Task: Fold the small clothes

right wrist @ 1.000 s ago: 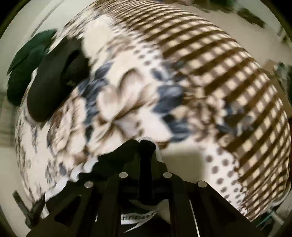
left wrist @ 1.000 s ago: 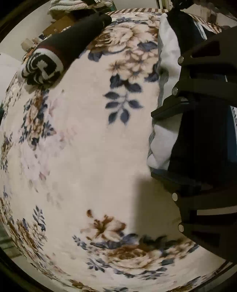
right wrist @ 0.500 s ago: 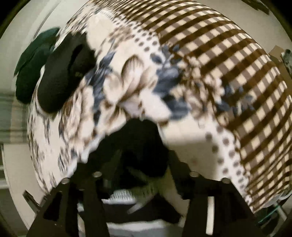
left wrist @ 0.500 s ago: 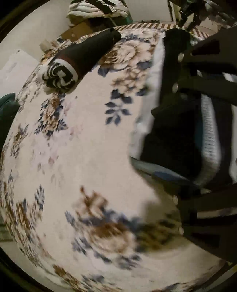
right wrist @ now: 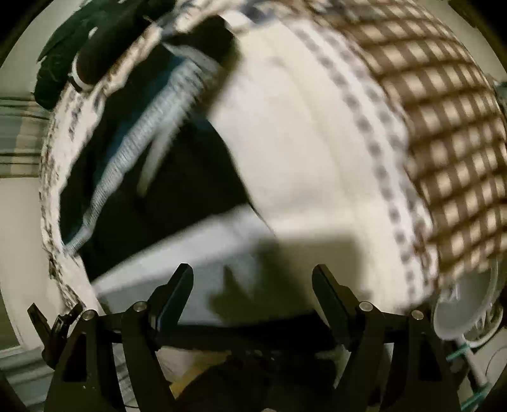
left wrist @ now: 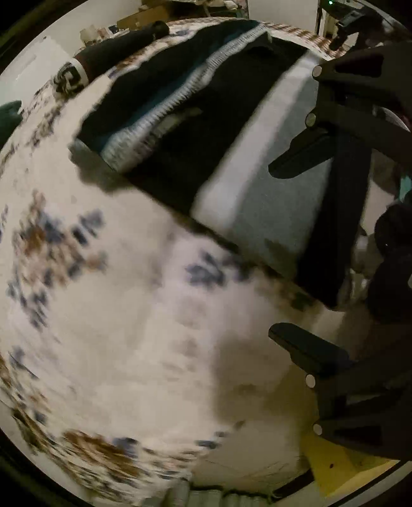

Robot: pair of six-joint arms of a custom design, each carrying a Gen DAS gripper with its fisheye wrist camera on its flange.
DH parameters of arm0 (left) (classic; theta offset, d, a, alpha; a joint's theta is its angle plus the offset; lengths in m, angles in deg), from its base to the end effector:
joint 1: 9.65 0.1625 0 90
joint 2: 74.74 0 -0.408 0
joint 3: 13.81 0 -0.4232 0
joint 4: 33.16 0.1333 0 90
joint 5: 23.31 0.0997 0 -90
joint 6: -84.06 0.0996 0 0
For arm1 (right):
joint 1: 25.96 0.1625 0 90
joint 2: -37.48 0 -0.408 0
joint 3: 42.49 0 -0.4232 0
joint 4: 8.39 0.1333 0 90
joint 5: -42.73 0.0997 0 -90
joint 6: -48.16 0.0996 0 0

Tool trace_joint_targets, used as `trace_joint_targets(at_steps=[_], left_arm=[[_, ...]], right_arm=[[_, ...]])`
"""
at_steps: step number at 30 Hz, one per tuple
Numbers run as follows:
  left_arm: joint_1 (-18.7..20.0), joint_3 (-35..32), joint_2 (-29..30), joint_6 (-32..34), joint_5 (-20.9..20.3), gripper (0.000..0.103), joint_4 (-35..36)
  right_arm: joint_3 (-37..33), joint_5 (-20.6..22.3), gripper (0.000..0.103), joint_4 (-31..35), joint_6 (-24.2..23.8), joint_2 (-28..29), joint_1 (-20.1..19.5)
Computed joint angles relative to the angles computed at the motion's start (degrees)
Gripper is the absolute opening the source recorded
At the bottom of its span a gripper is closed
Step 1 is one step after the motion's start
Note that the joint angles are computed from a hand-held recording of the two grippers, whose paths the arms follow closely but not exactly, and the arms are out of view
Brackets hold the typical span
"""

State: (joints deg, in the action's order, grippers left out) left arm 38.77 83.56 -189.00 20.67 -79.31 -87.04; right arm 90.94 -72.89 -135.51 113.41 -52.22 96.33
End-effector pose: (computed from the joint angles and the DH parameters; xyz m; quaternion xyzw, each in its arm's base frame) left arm -0.0605 -0.3530 0.5466 -0.1304 0.9351 -0.1314 0.3022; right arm 0.2882 -0.2871 0.1773 -0.2639 -0.9371 0.1294 0.1882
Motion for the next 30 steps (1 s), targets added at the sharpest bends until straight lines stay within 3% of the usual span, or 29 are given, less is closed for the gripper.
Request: trace_joint_targets(at_steps=[4,8,11,15,17,23,24,25,26,29,30], left_arm=[[0.00,3.76,-5.51,0.63,-2.82,0.093,1.21],[0.24,7.97,-11.15,3.87,-4.97,0.093,0.61],[1.67,11.49,-14.17,8.48,-6.41,0.093,-1.66],[7.77,15.85,-15.34,18.59,-10.07,0.093,-8.87],[10.19,18.15,-16.30,23.56,-11.65,0.093,-12.25],[12.31,19.79,-18.42,30.41,-13.41,0.091,-17.04],[12.42,19.92,-19.02,30.73,-14.15,0.086,-17.88],[12.94,19.95,-19.57,31.40,-15.15,0.071,-18.82],[13.27,19.81,-19.34,31.73,-15.74,0.054,-19.31],[12.01,19.51,-19.57,30.94,-15.93,0.027,-18.73],[11.75,18.84,-19.23,30.76,-15.98,0.023,-18.33]], right_arm=[[5.98,2.37,0.079,-0.31,2.13,-3.40,1.42],[10.48,3.91,0.079,-1.90,1.26,-4.94,3.51],[12.59,4.72,0.079,-3.72,-1.78,-4.33,3.97],[14.53,6.41,0.079,-8.81,-7.32,-2.64,2.22],[14.57,7.54,0.079,-11.68,-11.02,0.81,0.80],[15.25,9.23,0.079,-14.10,-18.95,4.09,-1.95],[15.41,9.77,0.073,-14.51,-19.47,4.14,-1.96],[15.57,10.10,0.066,-14.93,-19.89,4.30,-1.64],[15.17,10.10,0.053,-14.79,-19.84,4.89,-0.99],[14.43,10.19,0.020,-14.14,-19.16,5.60,0.66],[14.37,10.82,0.017,-14.36,-18.85,5.27,1.06]])
